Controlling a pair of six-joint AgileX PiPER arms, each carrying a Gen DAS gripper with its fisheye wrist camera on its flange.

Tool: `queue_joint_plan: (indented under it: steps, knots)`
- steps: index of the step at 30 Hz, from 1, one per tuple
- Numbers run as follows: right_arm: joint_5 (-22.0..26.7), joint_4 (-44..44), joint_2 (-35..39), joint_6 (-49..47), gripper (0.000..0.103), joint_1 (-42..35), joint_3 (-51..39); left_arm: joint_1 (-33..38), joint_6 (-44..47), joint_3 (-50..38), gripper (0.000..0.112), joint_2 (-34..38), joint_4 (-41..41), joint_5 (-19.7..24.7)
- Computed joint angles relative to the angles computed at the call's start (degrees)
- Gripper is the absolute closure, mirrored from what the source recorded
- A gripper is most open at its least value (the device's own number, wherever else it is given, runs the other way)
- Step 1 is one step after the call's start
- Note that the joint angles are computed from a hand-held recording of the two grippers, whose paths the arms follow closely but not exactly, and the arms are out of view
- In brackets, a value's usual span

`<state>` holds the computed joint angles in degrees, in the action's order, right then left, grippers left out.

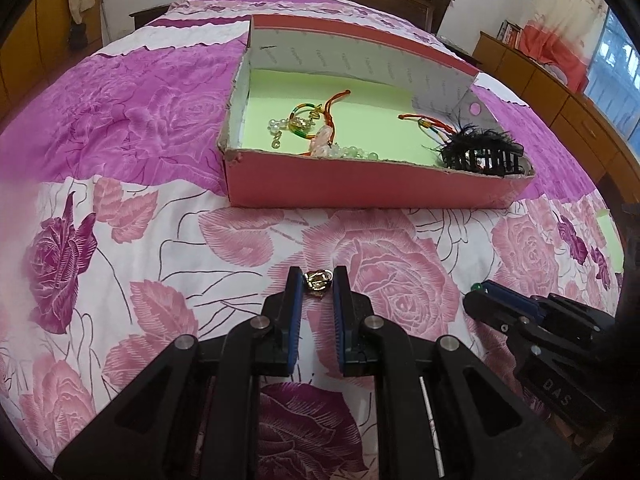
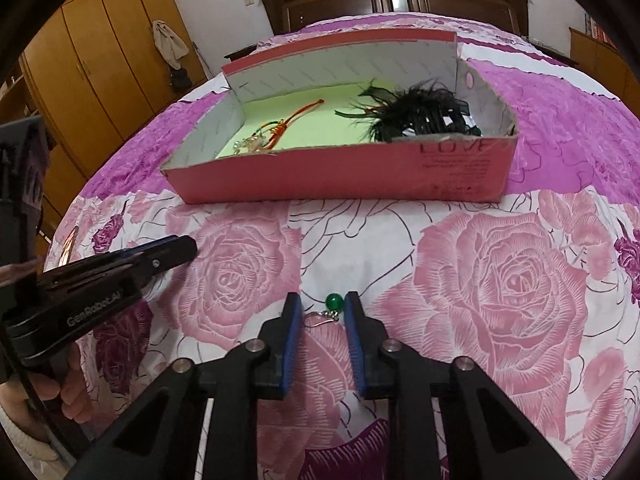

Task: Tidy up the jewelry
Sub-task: 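Close the right tool on the green-bead earring while the left tool holds the gold earring, then carry the gold earring in the left tool and green-bead earring in the right tool into the box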

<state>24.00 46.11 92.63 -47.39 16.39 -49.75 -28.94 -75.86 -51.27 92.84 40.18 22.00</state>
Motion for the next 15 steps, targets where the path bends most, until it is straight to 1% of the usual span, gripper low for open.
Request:
queue_joint_plan:
  steps: [1,3,4,9,15]
  knots:
    - [-0.2,0.0,0.2,0.0,0.084,0.0,0.0,0.0,0.1,0.0,0.106,0.0,0.0,0.0]
    - [-0.6,0.3,0.5,-0.2,0.091,-0.1,0.0,-0.1,0.1,0.0,0.106,0.0,-0.1,0.1]
    - [-0.8,0.2,0.6,-0.2,0.093,0.0,0.0,-0.2,0.1,-0.1,0.106,0.1,-0.1,0.2]
    - [-1.5,0.4,0.3,-0.9,0.097,-0.1,0.5,-0.9,-0.3,-0.6,0.106,0.1,0.4,1.0]
    - [1.3,5.1,-0.8,-5.9,0.098,-2.4,1.1,-1.7,-1.0,-0.7,0.106,-0.9,1.2,2.2]
